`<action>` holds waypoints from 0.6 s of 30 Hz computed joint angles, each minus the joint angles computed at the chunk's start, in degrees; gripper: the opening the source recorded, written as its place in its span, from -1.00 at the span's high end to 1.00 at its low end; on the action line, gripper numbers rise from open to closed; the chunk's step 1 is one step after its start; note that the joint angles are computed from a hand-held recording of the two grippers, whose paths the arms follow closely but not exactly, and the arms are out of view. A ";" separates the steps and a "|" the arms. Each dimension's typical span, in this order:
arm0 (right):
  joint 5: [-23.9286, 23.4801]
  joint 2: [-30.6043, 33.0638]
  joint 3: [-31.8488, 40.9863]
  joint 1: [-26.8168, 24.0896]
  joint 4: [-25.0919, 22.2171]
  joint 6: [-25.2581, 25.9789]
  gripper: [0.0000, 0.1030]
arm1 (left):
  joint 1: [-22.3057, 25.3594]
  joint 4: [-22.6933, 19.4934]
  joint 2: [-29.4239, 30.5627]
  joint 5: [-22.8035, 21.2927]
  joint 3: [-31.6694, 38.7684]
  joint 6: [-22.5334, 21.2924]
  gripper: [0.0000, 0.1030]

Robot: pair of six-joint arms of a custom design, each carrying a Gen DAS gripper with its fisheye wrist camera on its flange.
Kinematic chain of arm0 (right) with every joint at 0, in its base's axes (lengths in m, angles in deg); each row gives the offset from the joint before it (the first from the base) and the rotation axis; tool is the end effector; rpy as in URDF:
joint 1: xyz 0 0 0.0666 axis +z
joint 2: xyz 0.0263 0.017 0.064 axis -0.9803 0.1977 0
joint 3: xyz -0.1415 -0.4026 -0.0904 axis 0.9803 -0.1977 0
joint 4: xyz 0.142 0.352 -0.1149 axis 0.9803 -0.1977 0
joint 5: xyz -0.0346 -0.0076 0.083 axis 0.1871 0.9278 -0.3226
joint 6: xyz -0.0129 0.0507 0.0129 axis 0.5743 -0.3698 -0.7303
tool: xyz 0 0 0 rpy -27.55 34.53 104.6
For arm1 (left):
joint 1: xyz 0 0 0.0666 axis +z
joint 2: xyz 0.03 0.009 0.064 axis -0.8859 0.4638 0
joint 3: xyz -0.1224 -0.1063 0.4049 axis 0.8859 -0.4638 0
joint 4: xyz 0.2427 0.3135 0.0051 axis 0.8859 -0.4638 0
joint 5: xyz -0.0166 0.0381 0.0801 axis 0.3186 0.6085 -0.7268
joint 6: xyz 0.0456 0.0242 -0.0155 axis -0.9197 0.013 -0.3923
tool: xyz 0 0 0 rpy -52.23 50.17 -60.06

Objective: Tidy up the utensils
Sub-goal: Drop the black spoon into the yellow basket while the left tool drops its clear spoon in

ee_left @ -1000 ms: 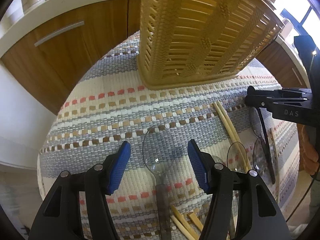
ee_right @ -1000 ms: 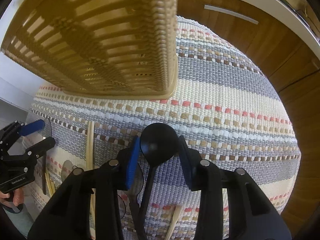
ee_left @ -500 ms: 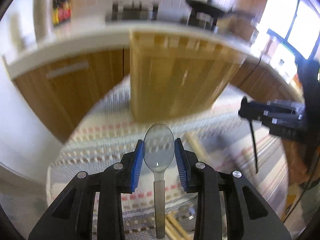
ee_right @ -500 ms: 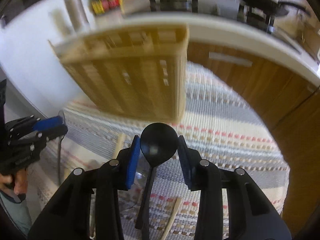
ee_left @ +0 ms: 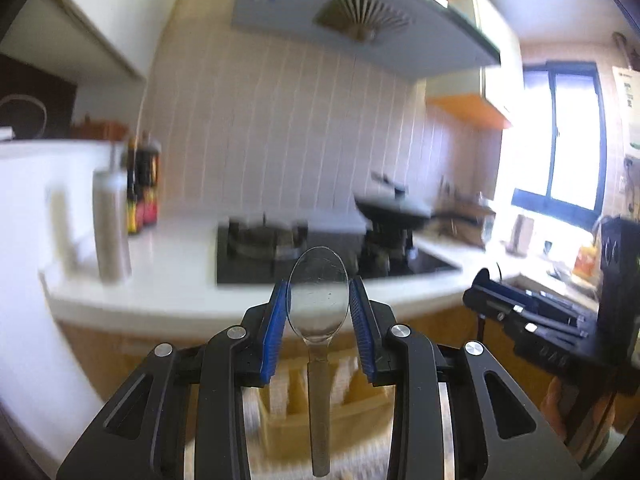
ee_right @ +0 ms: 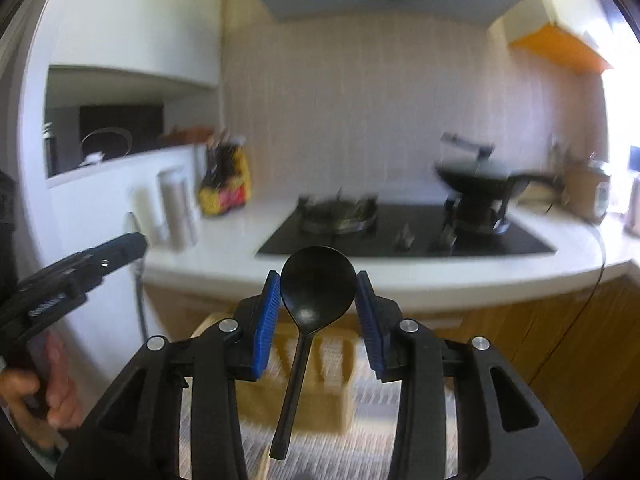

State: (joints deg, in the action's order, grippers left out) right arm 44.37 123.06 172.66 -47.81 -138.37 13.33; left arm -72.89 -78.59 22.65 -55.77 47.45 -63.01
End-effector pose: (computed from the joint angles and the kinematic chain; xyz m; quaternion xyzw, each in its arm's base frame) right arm 0.5260 0.3094 0.7106 -0.0888 0.8017 0.1959 0.5577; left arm 0.4899 -0.0911 0.7108 0.0123 0.7682 -0.1001 0.6322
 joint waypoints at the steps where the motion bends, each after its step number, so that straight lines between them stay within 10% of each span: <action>1: 1.50 0.45 0.18 0.07 1.70 0.27 0.32 | 0.26 2.24 -0.05 0.22 -0.41 0.35 0.43; 9: 11.18 4.62 -0.25 0.63 12.65 5.00 0.32 | 1.33 13.13 0.16 -1.09 -4.90 1.49 0.42; 18: 11.28 8.01 0.28 0.73 12.05 6.35 0.32 | 2.32 15.75 2.39 -1.38 -6.53 0.36 0.42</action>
State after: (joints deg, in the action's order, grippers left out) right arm 55.66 131.06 172.94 -47.08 -126.32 19.68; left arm -70.58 -62.84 25.05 -57.15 40.92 -62.65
